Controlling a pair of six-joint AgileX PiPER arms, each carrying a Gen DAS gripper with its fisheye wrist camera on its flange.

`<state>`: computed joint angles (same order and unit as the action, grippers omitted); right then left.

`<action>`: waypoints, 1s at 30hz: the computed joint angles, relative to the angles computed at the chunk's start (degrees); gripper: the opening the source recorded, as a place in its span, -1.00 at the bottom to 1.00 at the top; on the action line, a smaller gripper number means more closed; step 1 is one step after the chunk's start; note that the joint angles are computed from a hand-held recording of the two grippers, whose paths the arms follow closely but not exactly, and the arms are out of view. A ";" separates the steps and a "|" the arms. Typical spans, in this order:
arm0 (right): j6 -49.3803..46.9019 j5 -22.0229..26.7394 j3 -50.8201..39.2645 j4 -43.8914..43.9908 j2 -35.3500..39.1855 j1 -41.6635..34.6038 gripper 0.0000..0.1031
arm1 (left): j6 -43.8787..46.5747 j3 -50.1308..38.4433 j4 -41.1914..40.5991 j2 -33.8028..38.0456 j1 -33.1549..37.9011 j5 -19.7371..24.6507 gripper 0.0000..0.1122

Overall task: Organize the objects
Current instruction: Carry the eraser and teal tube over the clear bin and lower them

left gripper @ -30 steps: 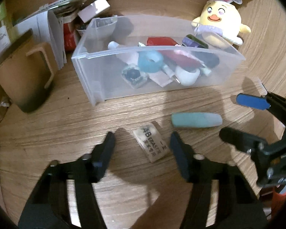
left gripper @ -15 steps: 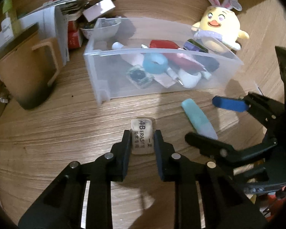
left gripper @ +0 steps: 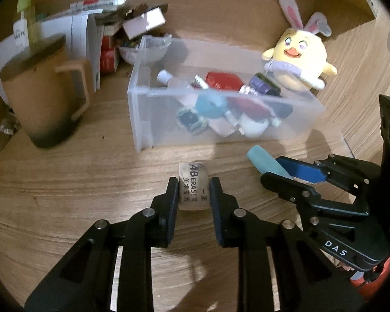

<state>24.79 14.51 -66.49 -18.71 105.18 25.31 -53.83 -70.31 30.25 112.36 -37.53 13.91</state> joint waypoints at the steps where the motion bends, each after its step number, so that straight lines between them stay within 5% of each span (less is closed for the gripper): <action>1: 0.39 -0.12 0.14 -0.37 -0.41 -0.01 -0.55 | -1.54 0.06 1.57 -0.50 -0.28 -0.03 -0.58; 8: 7.68 -1.23 2.14 -7.59 -4.68 -0.25 -0.55 | -12.10 0.22 12.58 -3.83 -2.13 0.35 -0.58; 30: 14.71 -2.06 -3.03 -16.26 -7.50 -5.49 -0.56 | -19.46 -7.53 22.38 -6.70 -1.78 4.40 -0.58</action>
<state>39.50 12.45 -69.52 -34.97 97.68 19.82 -73.29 -77.84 52.63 105.66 -39.31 18.31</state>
